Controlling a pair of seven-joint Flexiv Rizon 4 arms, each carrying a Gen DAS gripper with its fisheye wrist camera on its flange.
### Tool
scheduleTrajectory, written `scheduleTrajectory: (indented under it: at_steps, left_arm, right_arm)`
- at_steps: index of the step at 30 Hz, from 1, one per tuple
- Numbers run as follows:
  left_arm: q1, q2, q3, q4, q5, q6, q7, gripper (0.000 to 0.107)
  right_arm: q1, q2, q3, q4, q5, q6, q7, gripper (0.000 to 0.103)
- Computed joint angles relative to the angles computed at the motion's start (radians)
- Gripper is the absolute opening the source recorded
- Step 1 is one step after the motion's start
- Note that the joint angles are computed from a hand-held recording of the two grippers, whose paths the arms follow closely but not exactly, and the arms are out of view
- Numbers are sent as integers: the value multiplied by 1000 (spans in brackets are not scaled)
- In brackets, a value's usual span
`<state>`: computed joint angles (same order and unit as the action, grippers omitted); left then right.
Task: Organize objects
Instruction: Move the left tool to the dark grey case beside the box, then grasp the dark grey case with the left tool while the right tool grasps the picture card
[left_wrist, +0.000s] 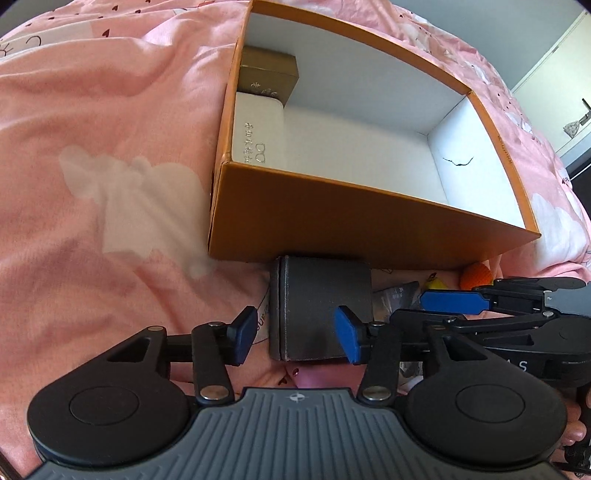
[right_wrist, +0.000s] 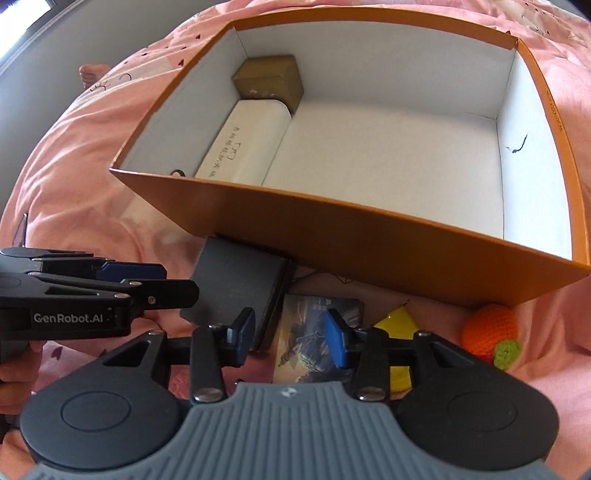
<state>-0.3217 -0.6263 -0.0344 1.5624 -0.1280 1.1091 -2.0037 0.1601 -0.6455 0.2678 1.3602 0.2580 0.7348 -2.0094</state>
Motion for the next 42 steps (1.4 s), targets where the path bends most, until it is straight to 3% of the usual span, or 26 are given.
scheduleTrajectory:
  at_steps: [7,12,20,24,29,42]
  left_arm:
    - [34,-39,-38,-3,-74,9,3,62]
    - [74,-50,-97,36,-155,69,33,71]
    - [117,-74,-175,69,-267,133,95,77]
    - [106,-87,-166,52,-284,125,95,79]
    - [97,-87,-162,52,-295,128,93,76]
    - [40,-33,-86,65,-214,108,0,51]
  right_arm:
    - [20,-34,-14,-25,-43,-13,19,52]
    - [43,-38,-32,-9,-85,41,24,61]
    - [49,-67,-32,-37,-136,5,39,62]
    - [49,-85,-32,-69,-138,-43,52,62]
    - [52,-99,-35,-91,-137,-66,54,62]
    - [54,-103,-36,-103,-131,-76,52,63]
